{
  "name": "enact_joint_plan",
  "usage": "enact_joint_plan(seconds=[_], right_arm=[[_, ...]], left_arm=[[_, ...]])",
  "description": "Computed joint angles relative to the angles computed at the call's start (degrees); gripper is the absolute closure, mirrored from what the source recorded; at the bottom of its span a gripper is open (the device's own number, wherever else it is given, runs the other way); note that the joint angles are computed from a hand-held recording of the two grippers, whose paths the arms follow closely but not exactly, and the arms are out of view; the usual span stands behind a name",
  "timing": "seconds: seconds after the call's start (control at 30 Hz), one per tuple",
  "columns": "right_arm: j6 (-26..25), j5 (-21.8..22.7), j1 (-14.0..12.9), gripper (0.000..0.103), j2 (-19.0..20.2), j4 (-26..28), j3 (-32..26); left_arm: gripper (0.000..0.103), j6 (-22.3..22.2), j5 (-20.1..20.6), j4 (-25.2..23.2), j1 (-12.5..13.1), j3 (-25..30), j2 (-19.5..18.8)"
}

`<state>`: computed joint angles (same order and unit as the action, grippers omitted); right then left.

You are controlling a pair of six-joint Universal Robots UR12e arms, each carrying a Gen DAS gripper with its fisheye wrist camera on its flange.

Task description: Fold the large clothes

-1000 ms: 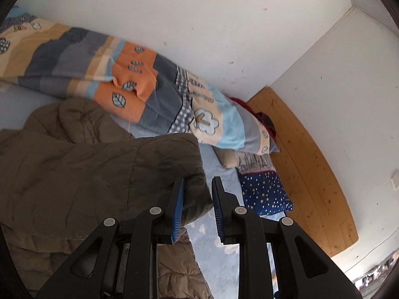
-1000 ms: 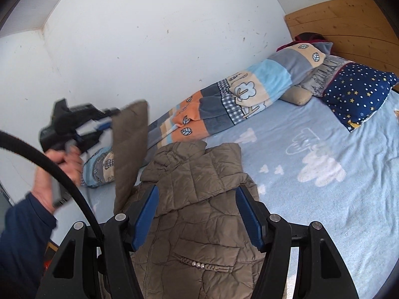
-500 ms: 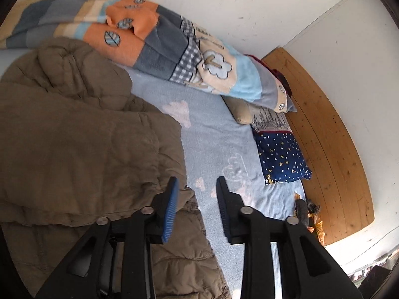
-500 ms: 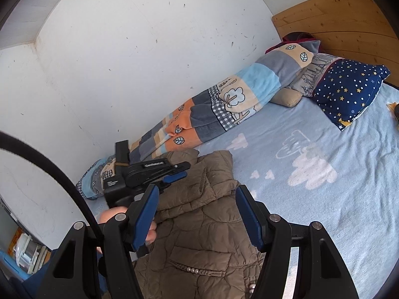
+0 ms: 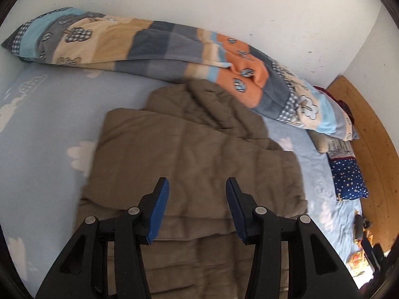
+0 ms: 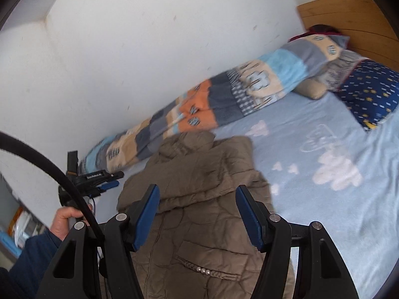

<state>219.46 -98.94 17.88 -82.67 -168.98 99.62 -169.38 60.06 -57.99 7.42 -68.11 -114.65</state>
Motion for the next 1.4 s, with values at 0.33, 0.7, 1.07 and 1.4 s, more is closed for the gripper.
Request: enact_joint_plan(seconds=[0.33, 0.7, 1.07, 1.4], right_arm=[[16.44, 19.55, -7.59, 0.034, 10.62, 1.74, -6.91], [16.55, 23.91, -8.36, 0.095, 16.64, 10.72, -13.77], [18.90, 16.76, -7.64, 0.096, 14.38, 7.93, -11.33], [26.02, 23.07, -8.00, 0.041, 17.89, 1.83, -11.87]], left_arm=[[0.049, 0.95, -2.49, -3.46, 3.37, 2.15, -2.84], [0.045, 1.43, -2.50, -3.30, 2.15, 2.83, -4.55], [0.045, -1.08, -1.84, -0.57, 2.54, 3.01, -5.25], [0.044, -1.79, -2.01, -0.66, 3.08, 3.45, -5.79]])
